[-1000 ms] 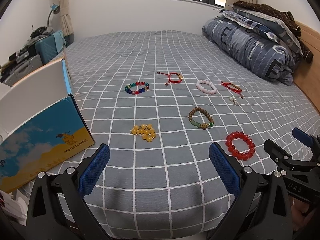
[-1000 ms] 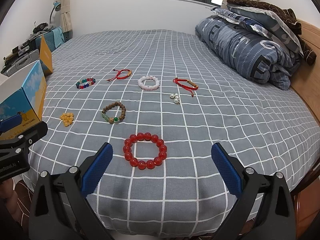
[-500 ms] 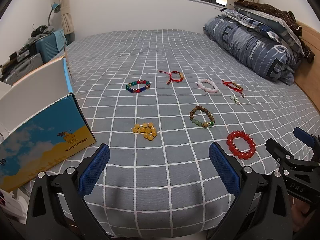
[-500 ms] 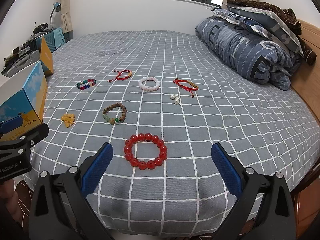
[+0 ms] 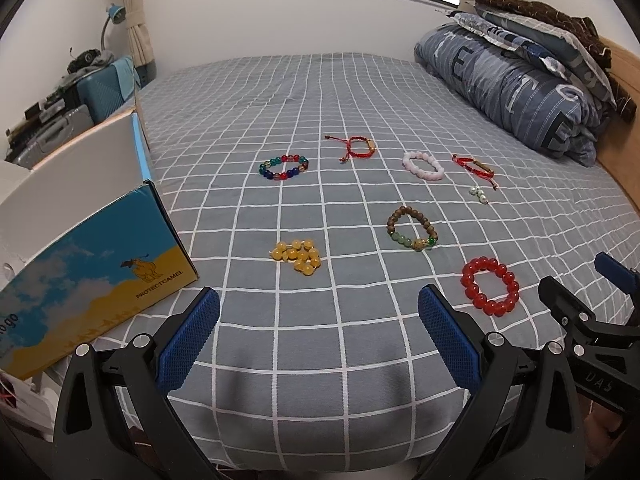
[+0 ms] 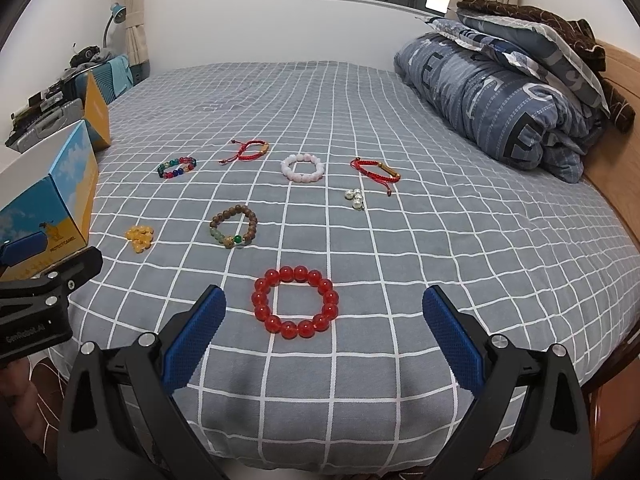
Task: Organize jewelry
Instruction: 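Move left tool to multicolour bracelet while right tool approaches pearl earrings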
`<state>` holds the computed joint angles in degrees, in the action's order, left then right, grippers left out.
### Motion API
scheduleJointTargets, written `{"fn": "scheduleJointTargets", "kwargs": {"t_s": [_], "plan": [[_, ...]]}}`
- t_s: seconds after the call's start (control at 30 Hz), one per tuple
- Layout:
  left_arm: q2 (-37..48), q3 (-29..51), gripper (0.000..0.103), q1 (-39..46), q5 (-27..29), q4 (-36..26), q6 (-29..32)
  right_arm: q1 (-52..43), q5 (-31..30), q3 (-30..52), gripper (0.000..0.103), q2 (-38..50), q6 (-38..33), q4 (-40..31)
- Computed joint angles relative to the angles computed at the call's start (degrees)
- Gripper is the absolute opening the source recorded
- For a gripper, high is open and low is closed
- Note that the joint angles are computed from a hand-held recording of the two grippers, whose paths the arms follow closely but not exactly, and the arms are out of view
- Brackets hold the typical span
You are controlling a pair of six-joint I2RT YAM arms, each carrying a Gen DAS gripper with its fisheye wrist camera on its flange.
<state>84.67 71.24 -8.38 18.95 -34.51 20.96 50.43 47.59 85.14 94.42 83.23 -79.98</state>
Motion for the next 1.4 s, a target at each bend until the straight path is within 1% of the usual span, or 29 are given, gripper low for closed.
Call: {"fn": "scheduleJointTargets", "kwargs": {"t_s": [0.37,0.77,0.9,1.03,1.13,1.2,1.3,1.4], "plan": [[0.0,0.3,0.097,-0.5,-0.9,-0.5,-0.3,0.0,-0.1,-0.2,0.095,0.0,0.3,0.1],[0.4,0.7,0.097,-0.7,-0.6,-0.8,-0.5,-0.1,-0.2,-0.2,0.095,-0.1,0.0,0.3],[1.5,2.4,0.097,-1.3,-0.8,-1.5,-0.8,-0.5,0.2,0.2,0.095,-0.5,-0.7,0.1],[4.6,7.6,0.097,-2.4,-0.7,-3.9,-2.5,-2.4,0.4,1.0,0.095,-1.5,-4.1,0.7],[8.1,12.9,0.097,-4.1,-2.2,-5.6,-3.4,-5.4,0.2,2.4,0.095,-2.2,-9.0,1.6],[11.0,17.2,0.097,-5.1,-3.3,-6.8,-4.4,-8.3,-0.7,2.6,0.095,-3.3,-13.6,3.5],[17.2,26.9,0.097,-6.3,-4.3,-10.6,-6.1,-13.9,-3.5,3.3,0.095,-4.5,-21.2,6.9],[25.3,39.6,0.097,-7.2,-5.1,-16.5,-7.9,-19.8,-6.9,5.0,0.095,-3.9,-28.6,9.7]]}}
